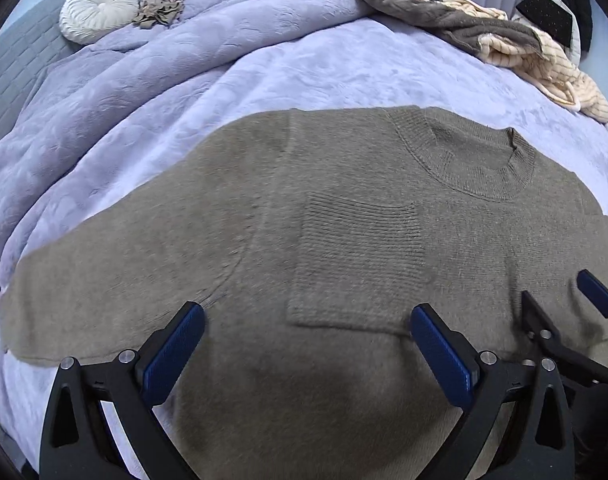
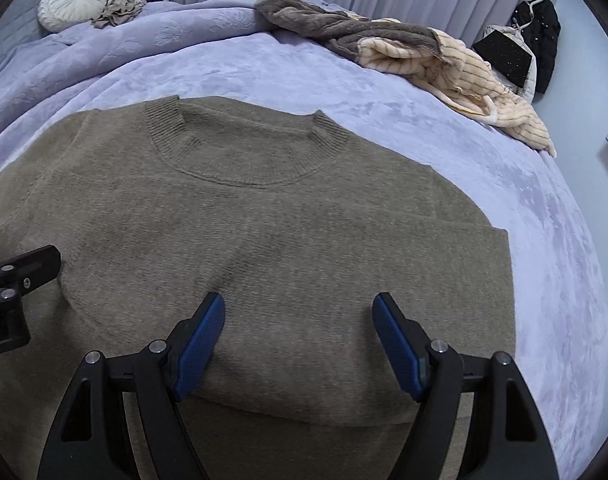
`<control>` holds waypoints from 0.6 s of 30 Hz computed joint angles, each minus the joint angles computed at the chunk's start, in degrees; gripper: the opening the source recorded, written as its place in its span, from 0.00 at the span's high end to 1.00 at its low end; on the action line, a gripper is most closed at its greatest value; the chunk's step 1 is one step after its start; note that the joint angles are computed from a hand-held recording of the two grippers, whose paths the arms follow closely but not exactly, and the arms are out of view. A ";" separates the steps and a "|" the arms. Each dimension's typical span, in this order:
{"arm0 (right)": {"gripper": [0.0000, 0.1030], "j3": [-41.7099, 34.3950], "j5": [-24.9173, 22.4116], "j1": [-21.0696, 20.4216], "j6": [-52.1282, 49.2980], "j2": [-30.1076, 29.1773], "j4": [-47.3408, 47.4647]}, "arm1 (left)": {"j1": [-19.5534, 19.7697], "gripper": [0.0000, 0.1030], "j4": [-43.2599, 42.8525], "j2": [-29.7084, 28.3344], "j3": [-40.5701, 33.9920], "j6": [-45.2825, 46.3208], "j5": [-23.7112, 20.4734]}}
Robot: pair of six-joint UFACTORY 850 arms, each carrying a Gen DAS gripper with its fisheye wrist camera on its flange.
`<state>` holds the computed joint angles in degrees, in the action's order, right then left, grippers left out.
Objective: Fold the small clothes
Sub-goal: 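Open the right gripper and smooth the folded sleeve flat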
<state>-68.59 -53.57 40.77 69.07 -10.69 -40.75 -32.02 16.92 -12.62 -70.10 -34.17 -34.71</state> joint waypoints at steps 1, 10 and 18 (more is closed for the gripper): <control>0.23 -0.78 -0.98 0.59 -0.28 -0.63 -0.59 | 0.06 0.00 -0.24 0.75 0.57 -0.13 0.08; 0.23 -3.32 5.54 1.23 -5.02 -1.96 5.94 | 2.51 0.00 -4.66 6.57 6.46 0.69 1.55; 0.23 -7.13 1.28 7.44 -0.73 -3.29 -2.89 | 6.40 0.00 -8.04 10.79 11.22 3.18 2.83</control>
<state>-75.73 -52.29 48.21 68.34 -13.98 -43.64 -25.62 8.89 -1.83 -58.88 -30.99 -31.87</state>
